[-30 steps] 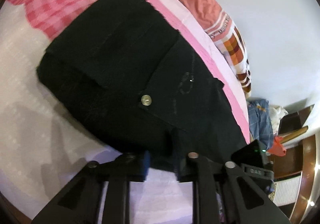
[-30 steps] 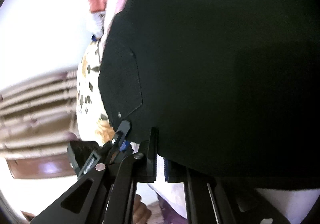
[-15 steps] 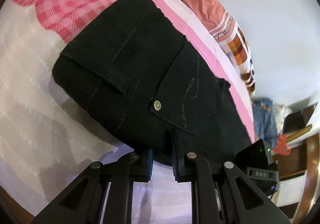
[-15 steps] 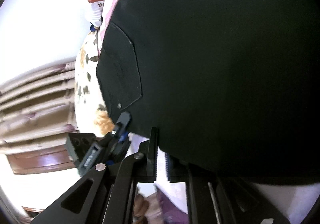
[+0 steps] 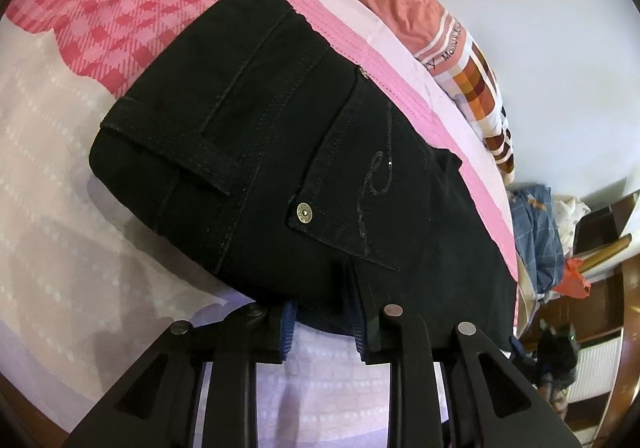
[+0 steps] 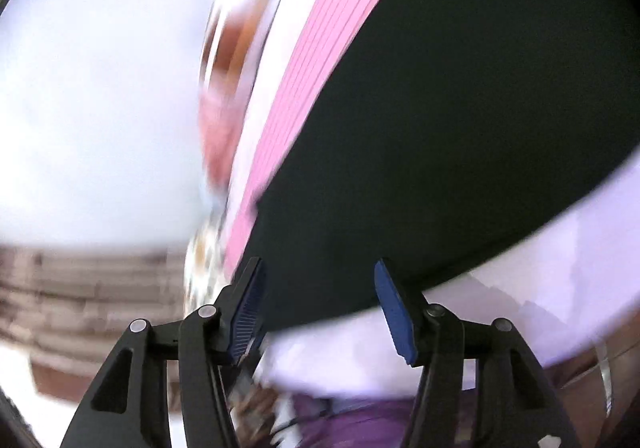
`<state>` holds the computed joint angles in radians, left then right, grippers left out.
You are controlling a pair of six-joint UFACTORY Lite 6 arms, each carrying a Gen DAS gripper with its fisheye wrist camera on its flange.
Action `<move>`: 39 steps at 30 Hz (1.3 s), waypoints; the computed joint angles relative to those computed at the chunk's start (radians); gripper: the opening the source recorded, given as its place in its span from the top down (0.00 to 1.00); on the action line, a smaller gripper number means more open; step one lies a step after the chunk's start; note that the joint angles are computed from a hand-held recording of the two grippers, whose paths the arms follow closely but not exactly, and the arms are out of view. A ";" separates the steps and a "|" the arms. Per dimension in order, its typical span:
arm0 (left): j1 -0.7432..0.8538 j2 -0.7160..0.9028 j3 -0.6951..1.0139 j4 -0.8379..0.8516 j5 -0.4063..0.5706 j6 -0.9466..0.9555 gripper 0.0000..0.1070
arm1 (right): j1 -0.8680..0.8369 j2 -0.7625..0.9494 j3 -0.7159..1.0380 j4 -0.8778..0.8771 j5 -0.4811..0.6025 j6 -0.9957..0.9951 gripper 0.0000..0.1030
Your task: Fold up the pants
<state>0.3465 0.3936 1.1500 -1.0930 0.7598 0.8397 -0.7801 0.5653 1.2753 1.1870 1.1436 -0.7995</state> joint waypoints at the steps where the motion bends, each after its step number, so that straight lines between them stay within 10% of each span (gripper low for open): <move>1: -0.001 0.003 0.004 0.004 0.000 -0.006 0.76 | -0.093 0.044 0.056 -0.043 0.010 -0.009 0.47; 8: -0.030 -0.004 0.016 0.051 -0.034 -0.075 0.76 | -0.482 0.223 0.239 -0.034 0.132 0.009 0.47; 23: -0.080 -0.015 0.026 0.118 -0.103 -0.171 0.73 | -0.419 0.352 0.340 0.017 0.132 -0.014 0.50; 28: -0.084 -0.015 0.022 0.095 -0.110 -0.146 0.67 | -0.382 0.342 0.328 -0.019 0.042 -0.012 0.93; 39: -0.139 -0.028 0.023 0.081 -0.128 -0.071 0.37 | -0.389 0.136 0.184 -0.097 -0.158 -0.048 0.97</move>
<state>0.2079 0.3652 1.1731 -1.0125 0.6318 0.7683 -1.1693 0.7016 1.4593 1.0905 0.9858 -0.8475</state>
